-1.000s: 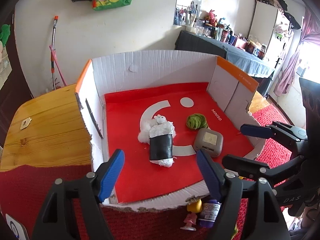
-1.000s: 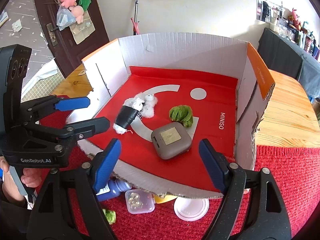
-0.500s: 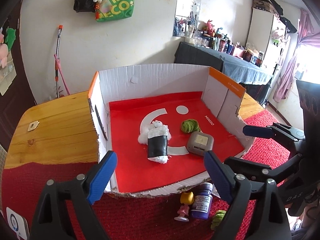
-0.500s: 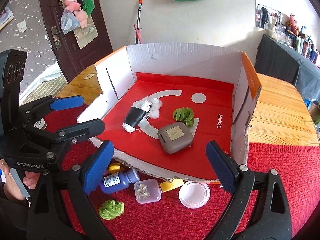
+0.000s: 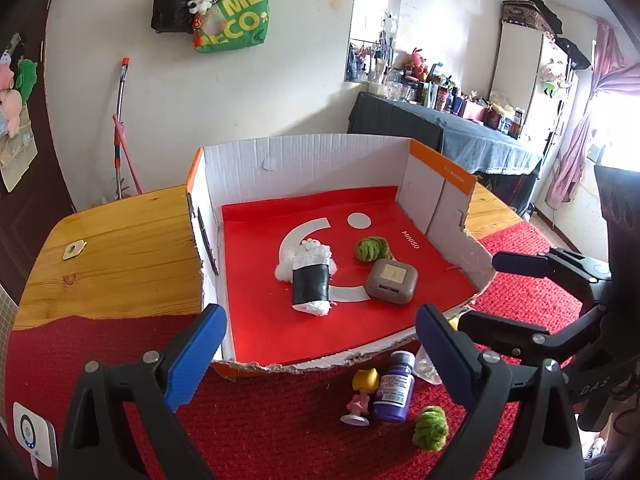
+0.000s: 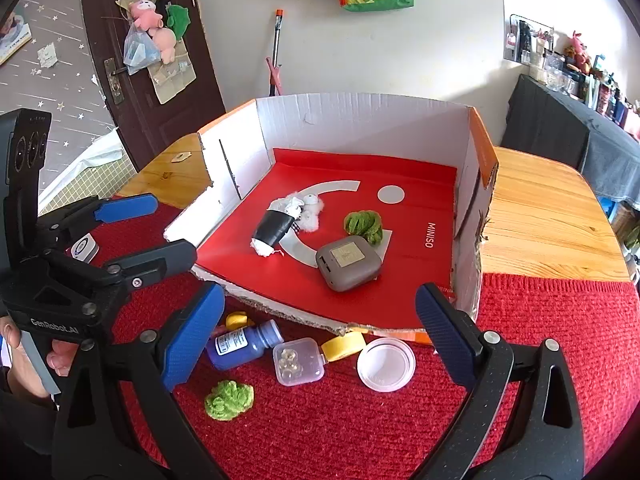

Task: Organize objects
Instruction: 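Move both tools back toward the items lying beside the box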

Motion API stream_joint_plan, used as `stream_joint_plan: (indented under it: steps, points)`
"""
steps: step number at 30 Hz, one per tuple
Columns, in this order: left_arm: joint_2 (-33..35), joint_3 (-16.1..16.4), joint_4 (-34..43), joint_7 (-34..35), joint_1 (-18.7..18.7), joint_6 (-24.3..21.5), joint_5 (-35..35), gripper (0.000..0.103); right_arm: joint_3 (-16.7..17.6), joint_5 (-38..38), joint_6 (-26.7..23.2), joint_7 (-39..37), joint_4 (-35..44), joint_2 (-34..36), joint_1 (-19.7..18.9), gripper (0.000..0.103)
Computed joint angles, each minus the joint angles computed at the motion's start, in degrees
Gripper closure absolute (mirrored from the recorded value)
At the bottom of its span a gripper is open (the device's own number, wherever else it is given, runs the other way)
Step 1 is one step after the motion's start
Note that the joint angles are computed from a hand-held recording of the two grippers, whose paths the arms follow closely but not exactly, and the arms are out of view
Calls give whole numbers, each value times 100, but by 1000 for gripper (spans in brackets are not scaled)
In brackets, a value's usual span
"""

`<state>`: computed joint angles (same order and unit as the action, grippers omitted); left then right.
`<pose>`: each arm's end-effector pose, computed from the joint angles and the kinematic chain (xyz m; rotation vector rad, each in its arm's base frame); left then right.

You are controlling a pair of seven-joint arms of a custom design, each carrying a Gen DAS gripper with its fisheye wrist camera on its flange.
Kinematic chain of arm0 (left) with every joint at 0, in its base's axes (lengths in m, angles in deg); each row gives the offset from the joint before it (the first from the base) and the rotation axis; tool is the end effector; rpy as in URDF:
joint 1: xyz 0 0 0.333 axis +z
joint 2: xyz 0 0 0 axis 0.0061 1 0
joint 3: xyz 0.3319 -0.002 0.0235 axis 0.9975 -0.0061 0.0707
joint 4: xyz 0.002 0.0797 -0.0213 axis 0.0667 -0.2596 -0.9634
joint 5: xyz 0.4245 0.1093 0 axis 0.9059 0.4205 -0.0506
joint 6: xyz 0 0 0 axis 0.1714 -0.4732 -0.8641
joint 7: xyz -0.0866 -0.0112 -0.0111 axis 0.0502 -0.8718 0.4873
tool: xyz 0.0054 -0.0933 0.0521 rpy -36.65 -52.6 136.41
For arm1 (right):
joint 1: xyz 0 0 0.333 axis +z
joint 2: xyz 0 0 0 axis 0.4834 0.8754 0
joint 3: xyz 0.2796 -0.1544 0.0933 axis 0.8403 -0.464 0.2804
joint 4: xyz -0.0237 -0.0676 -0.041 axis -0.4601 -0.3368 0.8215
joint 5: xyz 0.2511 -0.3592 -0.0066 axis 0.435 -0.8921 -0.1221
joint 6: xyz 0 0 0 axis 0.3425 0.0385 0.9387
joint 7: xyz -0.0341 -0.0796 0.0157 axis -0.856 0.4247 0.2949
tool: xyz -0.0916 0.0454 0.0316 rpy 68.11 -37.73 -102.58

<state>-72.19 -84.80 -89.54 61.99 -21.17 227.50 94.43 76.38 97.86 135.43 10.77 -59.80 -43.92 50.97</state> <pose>0.5372 -0.3695 0.3519 -1.7698 1.6990 -0.8604 0.6177 0.4055 0.3279 -2.1277 0.9632 -0.2388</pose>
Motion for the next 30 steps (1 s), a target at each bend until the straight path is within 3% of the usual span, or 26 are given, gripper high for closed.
stream_joint_plan:
  steps: [12, 30]
  points:
    - [-60, -73, -79, -89, -101, -230, 102, 0, 271, 375, 219, -376, -309, -181, -211, 4]
    - [-36, -124, -197, -89, -149, -191, -60, 0, 757, 1143, 632, -1295, -702, -396, -561, 1]
